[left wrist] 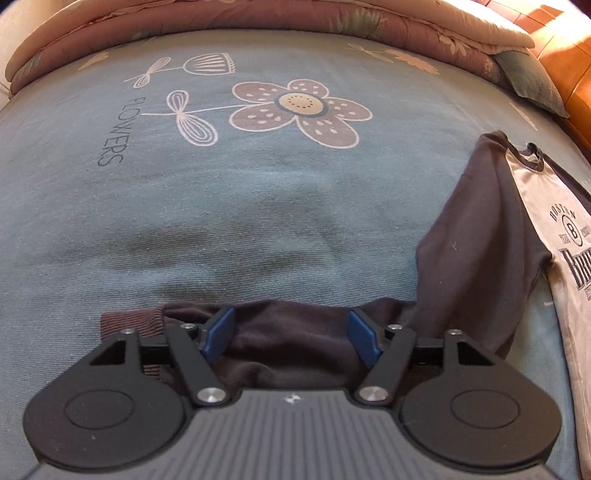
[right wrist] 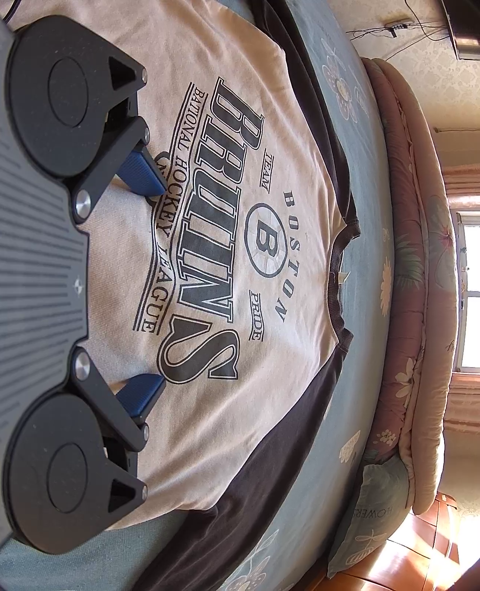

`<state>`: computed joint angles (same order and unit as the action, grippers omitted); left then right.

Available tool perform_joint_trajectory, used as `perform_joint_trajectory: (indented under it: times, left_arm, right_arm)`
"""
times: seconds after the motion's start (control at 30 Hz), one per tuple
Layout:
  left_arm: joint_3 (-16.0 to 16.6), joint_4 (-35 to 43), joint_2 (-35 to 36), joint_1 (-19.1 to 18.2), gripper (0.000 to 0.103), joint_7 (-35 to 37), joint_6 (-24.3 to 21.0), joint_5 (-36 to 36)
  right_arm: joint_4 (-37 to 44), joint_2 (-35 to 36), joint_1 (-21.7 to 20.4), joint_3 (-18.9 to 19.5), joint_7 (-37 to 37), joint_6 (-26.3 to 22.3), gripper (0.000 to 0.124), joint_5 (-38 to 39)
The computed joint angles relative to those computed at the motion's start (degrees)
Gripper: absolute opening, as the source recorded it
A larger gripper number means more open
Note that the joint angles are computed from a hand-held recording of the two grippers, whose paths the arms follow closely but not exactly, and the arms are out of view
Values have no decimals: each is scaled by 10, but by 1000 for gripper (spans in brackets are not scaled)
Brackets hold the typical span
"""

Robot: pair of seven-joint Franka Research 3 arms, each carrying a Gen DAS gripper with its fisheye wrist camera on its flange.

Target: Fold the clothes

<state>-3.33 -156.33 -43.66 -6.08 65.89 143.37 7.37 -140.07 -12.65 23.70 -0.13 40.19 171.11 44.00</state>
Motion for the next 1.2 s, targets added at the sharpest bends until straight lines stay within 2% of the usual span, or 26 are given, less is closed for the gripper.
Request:
perform_joint_trajectory:
  times: [0.1,0.13,0.2,0.23,0.27,0.37,0.43,0.6,0.7,0.77,0.87,0.9,0.93,0.97,1.0,1.03,1.2]
  left_arm:
    - [-25,10,12,6,74,1,-12,28]
    - [-30,13,13,9,71,-9,-14,31]
    - [-43,12,9,14,54,-34,-15,41]
    - [-50,11,6,16,36,-48,-16,46]
    - [-57,11,4,19,23,-63,-19,54]
    - [-76,15,2,26,7,-104,-30,81]
    - [-78,16,1,26,4,-124,-33,95]
    - [-43,10,-14,14,4,-124,-7,96]
    - [-29,17,-12,7,14,-95,-6,93]
    - [-29,19,-4,13,37,-102,-11,85]
    - [-37,14,4,23,47,-115,-17,85]
    - [-35,12,9,20,47,-118,-19,79]
    - [-40,7,9,21,46,-121,-13,83]
    - [-50,6,9,24,40,-124,-12,93]
    - [-52,8,11,20,27,-123,-11,94]
    - [-52,12,13,17,4,-127,-11,93]
    - [-78,18,8,56,3,-196,-3,132]
  right_arm:
    - [-2,0,-2,3,8,3,103,-5]
    - [-3,0,-2,4,10,6,103,-6]
    - [-4,0,-2,5,17,11,103,-9]
    - [-5,0,-2,5,19,13,103,-10]
    - [-6,0,-1,6,23,15,103,-12]
    - [-8,-1,0,5,32,19,103,-19]
    - [-8,-1,0,4,35,18,103,-23]
    - [-8,0,1,3,41,17,103,-31]
    - [-8,-1,1,2,44,18,103,-33]
    - [-9,-1,2,2,45,18,103,-34]
    - [-9,-1,2,2,47,19,103,-35]
    - [-10,-1,3,1,47,19,103,-35]
    - [-10,-1,3,1,48,20,103,-36]
    - [-10,-2,3,1,49,20,103,-36]
    - [-10,-2,3,1,49,20,103,-37]
    - [-10,-2,5,0,47,21,103,-35]
    - [-13,-2,5,2,52,26,103,-37]
